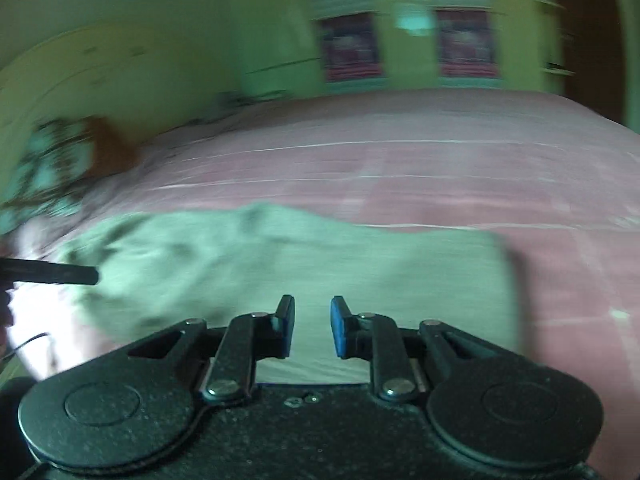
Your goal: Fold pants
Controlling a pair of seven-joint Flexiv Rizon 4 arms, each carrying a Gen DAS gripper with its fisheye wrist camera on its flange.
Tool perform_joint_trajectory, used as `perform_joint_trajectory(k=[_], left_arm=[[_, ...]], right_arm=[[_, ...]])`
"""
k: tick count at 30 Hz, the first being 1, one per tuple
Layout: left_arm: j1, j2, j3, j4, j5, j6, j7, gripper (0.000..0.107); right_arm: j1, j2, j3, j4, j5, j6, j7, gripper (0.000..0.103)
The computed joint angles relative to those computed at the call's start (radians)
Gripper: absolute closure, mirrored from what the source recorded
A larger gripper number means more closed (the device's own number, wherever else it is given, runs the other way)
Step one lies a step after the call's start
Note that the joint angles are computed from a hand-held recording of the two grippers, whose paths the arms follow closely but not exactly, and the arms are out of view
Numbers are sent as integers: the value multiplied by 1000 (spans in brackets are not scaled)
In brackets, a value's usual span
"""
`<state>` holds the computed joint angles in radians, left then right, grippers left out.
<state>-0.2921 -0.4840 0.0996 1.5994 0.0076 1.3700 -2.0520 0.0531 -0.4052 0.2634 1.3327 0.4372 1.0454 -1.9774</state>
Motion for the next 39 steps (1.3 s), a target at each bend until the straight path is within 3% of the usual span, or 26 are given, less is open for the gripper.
perform_joint_trajectory(k=[4, 10, 13, 16, 20, 25, 31, 33, 39], left_arm=[[7, -87, -68, -108, -58, -76, 38, 32], [-29, -138, -54, -187, -53, -147, 20, 32], [-32, -150, -64, -210, -49, -169, 34, 45], [-36, -152, -63, -221, -42, -187, 43, 46], [-49, -161, -46, -254, -12, -216, 49, 66], [-49, -151, -39, -230, 6, -171, 39, 75], [-72, -143, -12, -238, 50, -169, 27, 78], [-71, -136, -11, -231, 53, -156, 17, 85], [-52, -105, -29, -186, 36, -117, 30, 85]], right_arm=[[-26, -2, -40, 27, -20, 44, 45, 82], [-50, -10, -42, 66, -41, 73, 84, 82], [-46, -23, -40, 63, -61, 88, 95, 82], [-38, -31, -51, 67, -96, 94, 132, 80], [-49, -38, -46, 67, -116, 88, 147, 79], [-47, -40, -45, 76, -139, 91, 158, 79], [-47, -44, -45, 78, -161, 91, 160, 79], [-50, -49, -43, 73, -164, 87, 159, 78], [-61, -56, -32, 63, -151, 84, 147, 78]])
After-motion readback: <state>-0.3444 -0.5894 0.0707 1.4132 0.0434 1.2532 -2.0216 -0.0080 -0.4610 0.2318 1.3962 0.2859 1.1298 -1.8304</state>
